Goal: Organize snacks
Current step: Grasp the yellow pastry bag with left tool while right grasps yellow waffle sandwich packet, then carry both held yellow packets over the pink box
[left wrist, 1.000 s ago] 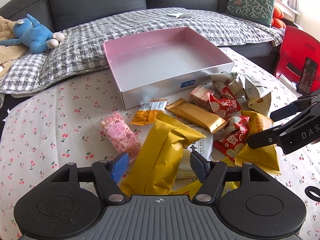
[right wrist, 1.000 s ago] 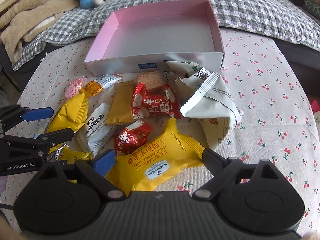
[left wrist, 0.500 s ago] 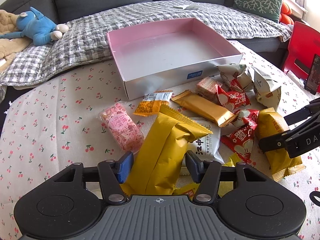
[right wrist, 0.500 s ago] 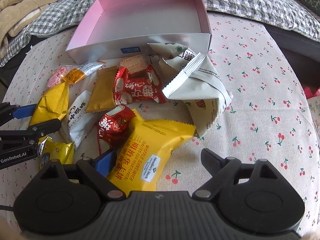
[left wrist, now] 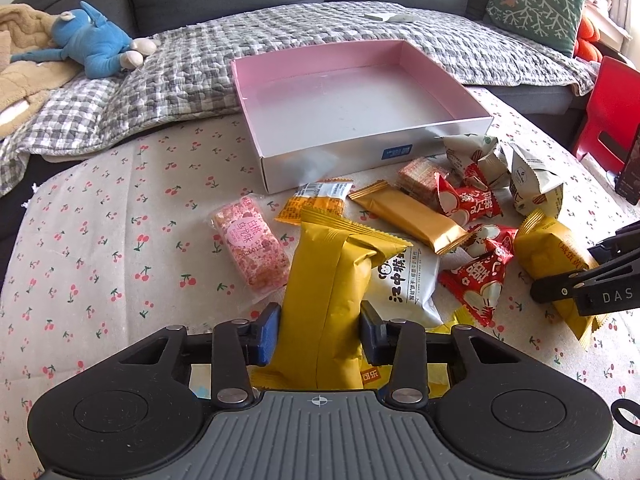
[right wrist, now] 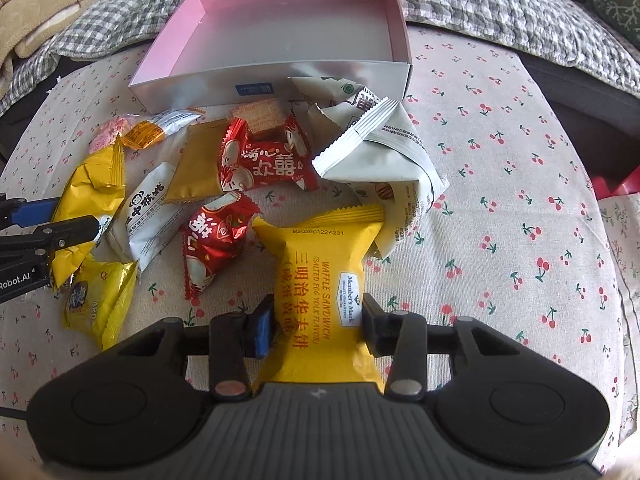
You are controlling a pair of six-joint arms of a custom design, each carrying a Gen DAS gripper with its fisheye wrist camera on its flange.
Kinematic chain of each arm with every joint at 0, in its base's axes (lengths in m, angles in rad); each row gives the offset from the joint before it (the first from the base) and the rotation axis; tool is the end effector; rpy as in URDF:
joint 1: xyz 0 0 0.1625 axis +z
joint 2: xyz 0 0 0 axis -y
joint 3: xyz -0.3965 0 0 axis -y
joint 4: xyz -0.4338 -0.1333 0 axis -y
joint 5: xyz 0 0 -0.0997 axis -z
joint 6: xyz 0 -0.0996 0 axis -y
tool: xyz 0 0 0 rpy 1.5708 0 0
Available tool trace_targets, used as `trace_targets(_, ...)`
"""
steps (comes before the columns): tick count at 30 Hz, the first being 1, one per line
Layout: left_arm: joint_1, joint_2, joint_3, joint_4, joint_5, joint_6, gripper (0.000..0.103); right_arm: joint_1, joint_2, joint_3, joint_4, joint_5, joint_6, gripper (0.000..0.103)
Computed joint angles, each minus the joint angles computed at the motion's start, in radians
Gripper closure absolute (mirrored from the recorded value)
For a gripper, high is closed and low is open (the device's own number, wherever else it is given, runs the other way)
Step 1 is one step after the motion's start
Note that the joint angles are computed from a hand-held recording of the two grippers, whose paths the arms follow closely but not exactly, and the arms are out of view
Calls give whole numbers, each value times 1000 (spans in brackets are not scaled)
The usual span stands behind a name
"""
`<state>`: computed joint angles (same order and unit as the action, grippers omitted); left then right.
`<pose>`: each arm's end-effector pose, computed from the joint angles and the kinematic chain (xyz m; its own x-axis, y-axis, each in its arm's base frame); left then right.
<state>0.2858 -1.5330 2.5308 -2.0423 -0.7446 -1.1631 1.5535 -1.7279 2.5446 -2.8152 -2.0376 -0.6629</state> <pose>-0.2320 -0.2834 0.0858 -0.6968 0.0753 -0.7133 0.4789 0.7892 -0.3846 0.0822 -0.3640 0.1983 -0.7109 -0.4006 0.5780 -0.5351 0.8415 -0.0749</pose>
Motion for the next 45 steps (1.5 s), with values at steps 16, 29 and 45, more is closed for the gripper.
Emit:
trace_targets(16,-17,-8,-12,21,16,-21,68,61,21,-60,-89,92,29,67)
trace_targets(29,-14,-20,-17,44,31,-56,68,97,209,-214,-186,150,72,67)
trace_targets(45,76,26,-116,63,165,-67,69,39,352,-339,-247,297,43,67)
